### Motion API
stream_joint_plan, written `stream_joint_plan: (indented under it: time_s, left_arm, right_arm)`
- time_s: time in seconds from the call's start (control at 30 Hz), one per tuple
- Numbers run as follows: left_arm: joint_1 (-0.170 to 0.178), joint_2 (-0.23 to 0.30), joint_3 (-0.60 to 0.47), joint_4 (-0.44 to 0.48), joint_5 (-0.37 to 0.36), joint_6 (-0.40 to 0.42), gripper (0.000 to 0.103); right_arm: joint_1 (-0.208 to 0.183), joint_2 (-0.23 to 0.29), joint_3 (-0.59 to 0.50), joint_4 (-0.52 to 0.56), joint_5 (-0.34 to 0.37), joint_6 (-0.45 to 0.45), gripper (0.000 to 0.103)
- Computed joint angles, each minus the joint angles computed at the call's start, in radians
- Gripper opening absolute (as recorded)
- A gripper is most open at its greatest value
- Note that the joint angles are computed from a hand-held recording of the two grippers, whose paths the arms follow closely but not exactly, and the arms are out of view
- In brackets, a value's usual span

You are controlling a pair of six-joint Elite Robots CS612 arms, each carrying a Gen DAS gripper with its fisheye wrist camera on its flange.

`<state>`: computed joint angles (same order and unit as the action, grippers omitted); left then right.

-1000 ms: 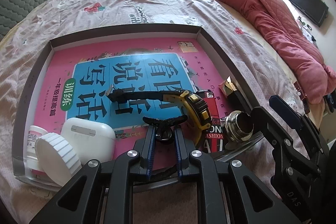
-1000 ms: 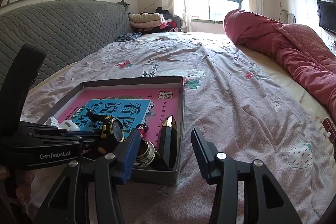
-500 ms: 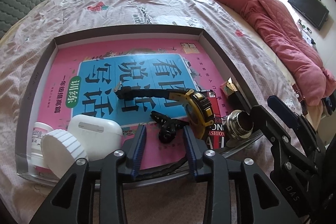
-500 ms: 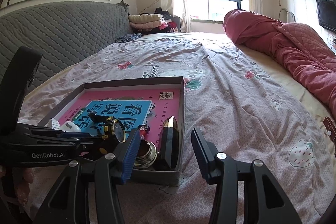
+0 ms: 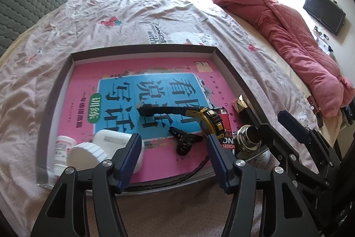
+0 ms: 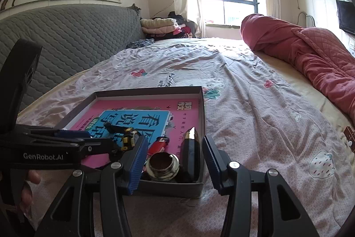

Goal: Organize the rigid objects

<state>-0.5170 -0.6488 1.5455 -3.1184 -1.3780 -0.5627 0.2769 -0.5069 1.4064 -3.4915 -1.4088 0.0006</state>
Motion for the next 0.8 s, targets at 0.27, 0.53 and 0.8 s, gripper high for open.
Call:
stream_joint_plan:
  time_s: [0.27,0.53,0.8]
  left_arm:
    - [-0.011,-0.038,0.067,-0.036,0.060,-0.028,0.071]
    - [-0.029,-0.084,0.162,-0.058,0.162,-0.082,0.075]
    - [-0.049,-0.127,0.242,-0.078,0.247,-0.121,0.075]
  right_arm:
    - [0.013,-0.021,0.038,-0.037,-0.013,-0.010,0.064]
    - [0.031,-0.050,0.087,-0.059,-0.036,-0.021,0.064]
    - [0.044,-0.080,0.139,-0.060,-0.064,-0.012,0.064]
